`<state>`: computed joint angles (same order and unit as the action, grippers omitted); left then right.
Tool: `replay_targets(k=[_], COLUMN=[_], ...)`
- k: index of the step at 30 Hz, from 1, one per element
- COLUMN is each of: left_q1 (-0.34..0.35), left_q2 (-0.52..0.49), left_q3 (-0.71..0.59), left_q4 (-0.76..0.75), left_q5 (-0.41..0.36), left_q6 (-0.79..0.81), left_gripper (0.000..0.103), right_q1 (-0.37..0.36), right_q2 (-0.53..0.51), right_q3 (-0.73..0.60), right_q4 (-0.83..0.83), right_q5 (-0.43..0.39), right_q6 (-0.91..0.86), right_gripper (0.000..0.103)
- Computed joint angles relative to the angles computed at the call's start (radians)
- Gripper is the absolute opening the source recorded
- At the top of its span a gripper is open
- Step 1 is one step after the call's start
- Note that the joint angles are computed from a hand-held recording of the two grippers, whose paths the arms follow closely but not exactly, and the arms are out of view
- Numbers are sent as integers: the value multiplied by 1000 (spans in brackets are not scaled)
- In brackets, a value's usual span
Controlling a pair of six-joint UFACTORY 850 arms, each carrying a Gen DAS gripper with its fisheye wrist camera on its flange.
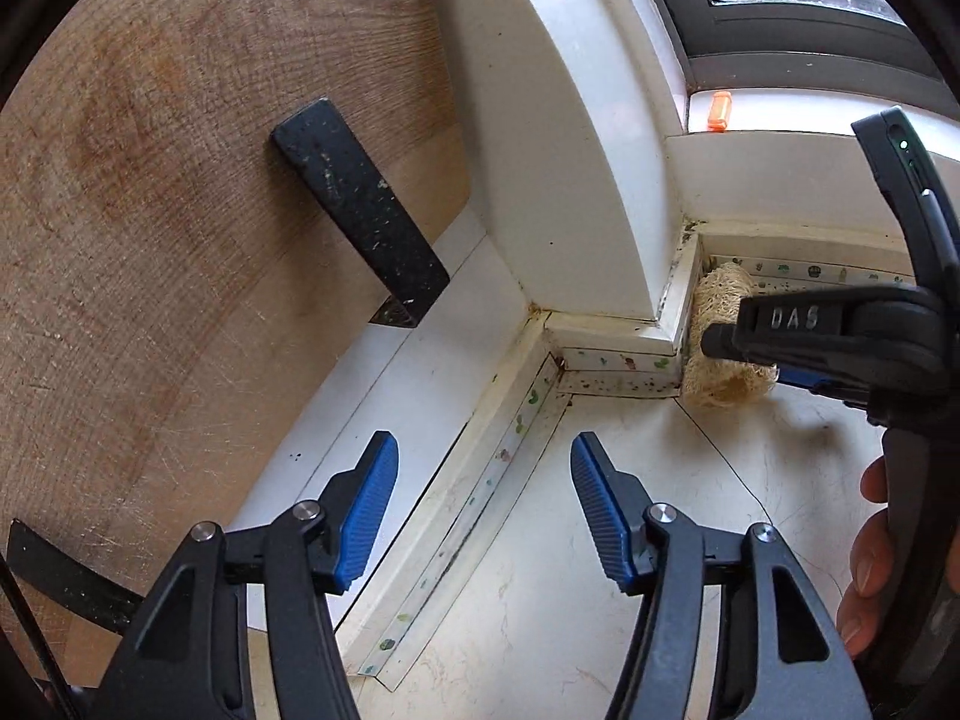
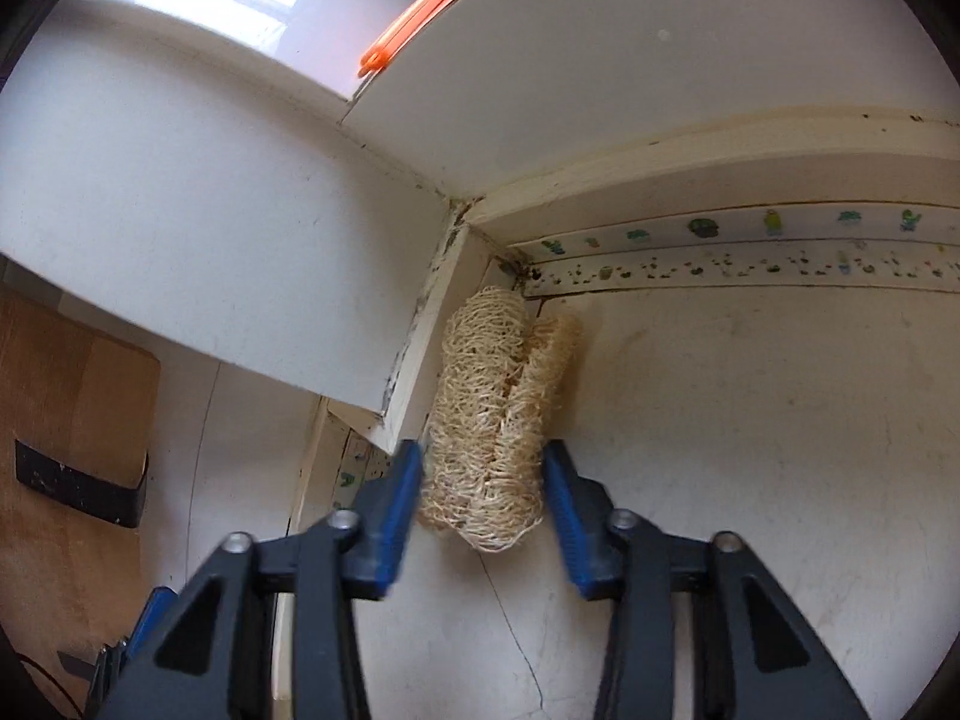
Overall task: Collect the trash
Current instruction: 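Grasp the beige loofah sponge with the right tool, then carry the loofah down over the floor bin with the right tool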
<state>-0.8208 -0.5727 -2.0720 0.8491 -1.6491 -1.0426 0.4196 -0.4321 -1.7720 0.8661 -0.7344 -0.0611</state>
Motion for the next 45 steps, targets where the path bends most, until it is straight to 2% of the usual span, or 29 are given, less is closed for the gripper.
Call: replay_targets(k=[7, 16, 23, 30, 34, 38, 41, 45], left_q1=[-7, -56, -111, -214, -290, -395, -466, -583], left_q2=[25, 71, 148, 260, 333, 415, 460, 520], left_q3=[6, 19, 86, 190, 257, 338, 388, 449], left_q4=[-37, -55, -114, -151, -164, -164, -171, -192], left_q5=[-11, -33, 4, 35, 45, 40, 32, 12], left_q6=[-13, 3, -23, -67, -100, -148, -180, -271], left_gripper=[59, 59, 59, 59, 59, 59, 59, 59], right_q1=[10, 0, 11, 83, 176, 328, 482, 714], right_q2=[61, 162, 355, 567, 695, 801, 867, 913], right_q3=[50, 117, 266, 435, 511, 564, 600, 635], right_q4=[-16, -64, -206, -361, -511, -747, -955, -1207], right_q5=[-12, -59, -80, -59, -47, -43, -74, -165], right_q6=[-5, 51, 186, 359, 549, 828, 1084, 1421], right_gripper=[33, 33, 33, 33, 33, 33, 33, 33])
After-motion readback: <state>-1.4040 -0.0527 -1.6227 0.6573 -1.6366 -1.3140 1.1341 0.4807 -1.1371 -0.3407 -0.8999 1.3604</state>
